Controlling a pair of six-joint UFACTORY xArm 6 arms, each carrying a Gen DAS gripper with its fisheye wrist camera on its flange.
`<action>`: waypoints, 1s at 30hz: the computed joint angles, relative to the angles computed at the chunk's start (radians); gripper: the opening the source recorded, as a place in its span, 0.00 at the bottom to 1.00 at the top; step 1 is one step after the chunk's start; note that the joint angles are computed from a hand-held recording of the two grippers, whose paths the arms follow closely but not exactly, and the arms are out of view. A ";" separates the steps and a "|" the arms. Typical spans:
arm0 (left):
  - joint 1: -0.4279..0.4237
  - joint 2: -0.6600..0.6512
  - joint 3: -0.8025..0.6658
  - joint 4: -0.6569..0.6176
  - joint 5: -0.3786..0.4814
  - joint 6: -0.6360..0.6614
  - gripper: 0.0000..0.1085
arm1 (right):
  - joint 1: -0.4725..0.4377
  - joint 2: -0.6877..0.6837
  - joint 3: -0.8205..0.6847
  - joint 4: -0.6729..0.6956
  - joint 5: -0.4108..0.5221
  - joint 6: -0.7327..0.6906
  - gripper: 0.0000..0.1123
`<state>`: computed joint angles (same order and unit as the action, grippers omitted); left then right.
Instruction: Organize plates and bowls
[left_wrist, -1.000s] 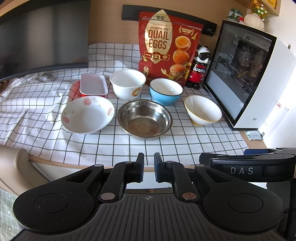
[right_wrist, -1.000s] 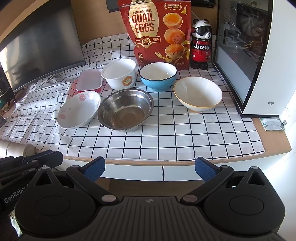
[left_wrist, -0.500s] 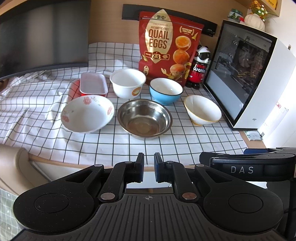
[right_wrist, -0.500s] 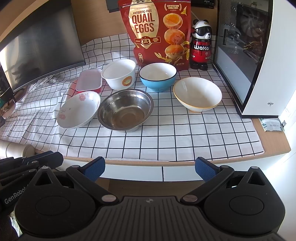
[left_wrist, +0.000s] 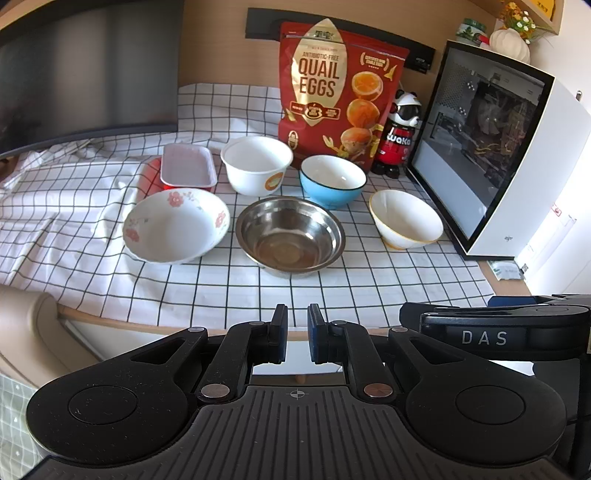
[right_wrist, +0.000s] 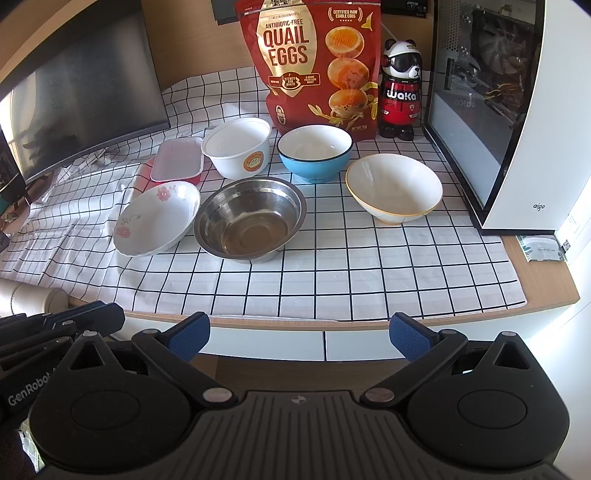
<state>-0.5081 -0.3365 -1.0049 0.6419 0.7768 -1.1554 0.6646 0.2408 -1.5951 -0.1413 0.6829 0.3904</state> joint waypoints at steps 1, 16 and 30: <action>0.000 0.000 -0.001 0.000 0.001 -0.001 0.12 | 0.000 0.001 -0.001 0.002 0.001 -0.002 0.92; 0.058 0.022 -0.007 -0.037 -0.032 0.031 0.12 | -0.005 0.078 -0.079 0.018 -0.017 0.012 0.92; 0.333 0.088 0.050 -0.577 -0.376 0.584 0.12 | -0.004 0.375 -0.438 0.009 -0.041 0.089 0.92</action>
<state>-0.1747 -0.2484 -0.9551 0.0652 0.4007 -0.5712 0.6606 0.6160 -2.0329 -0.1323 0.6421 0.4791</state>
